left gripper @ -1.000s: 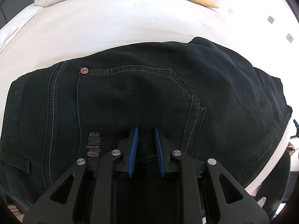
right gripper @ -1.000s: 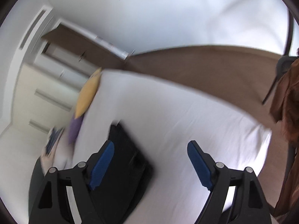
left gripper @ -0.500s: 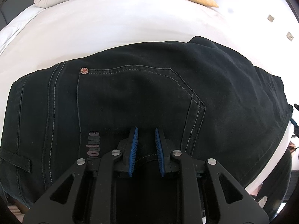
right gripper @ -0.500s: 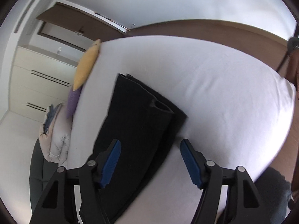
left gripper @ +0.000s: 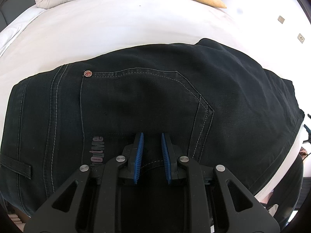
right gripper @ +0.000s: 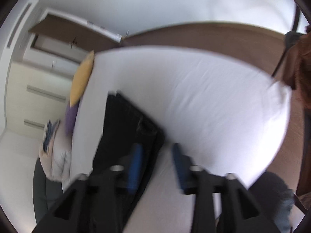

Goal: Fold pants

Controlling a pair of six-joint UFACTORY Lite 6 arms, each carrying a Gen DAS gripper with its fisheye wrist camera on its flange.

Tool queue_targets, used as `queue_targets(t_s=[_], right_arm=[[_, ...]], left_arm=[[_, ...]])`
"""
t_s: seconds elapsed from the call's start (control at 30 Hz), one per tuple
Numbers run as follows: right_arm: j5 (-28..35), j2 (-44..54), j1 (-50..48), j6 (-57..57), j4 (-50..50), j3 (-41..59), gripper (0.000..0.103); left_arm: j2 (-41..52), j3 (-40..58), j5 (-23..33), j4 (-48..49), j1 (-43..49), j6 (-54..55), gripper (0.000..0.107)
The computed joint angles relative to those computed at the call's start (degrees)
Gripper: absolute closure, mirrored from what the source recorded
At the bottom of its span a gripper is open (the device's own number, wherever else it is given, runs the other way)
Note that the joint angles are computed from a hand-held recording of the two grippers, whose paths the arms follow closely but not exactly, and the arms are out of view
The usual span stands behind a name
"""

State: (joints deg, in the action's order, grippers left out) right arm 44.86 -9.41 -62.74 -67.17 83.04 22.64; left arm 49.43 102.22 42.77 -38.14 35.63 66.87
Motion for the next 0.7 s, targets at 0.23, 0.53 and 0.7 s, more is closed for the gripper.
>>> queue_targets(t_s=[0.23, 0.53, 0.7], right_arm=[[4.12, -0.07, 4.88, 3.04, -0.12, 2.14, 0.053], [0.01, 9.36, 11.50, 0.01, 6.89, 5.34, 0.053], [-1.56, 14.33, 15.23, -4.90, 11.95, 8.05, 0.075]], left_arm=[[-0.62, -1.22, -0.93, -0.50, -0.35, 0.09, 0.088], [-0.17, -0.63, -0.72, -0.50, -0.27, 0.03, 0.088], [-0.37, -0.96, -0.83, -0.57, -0.15, 0.29, 0.088]])
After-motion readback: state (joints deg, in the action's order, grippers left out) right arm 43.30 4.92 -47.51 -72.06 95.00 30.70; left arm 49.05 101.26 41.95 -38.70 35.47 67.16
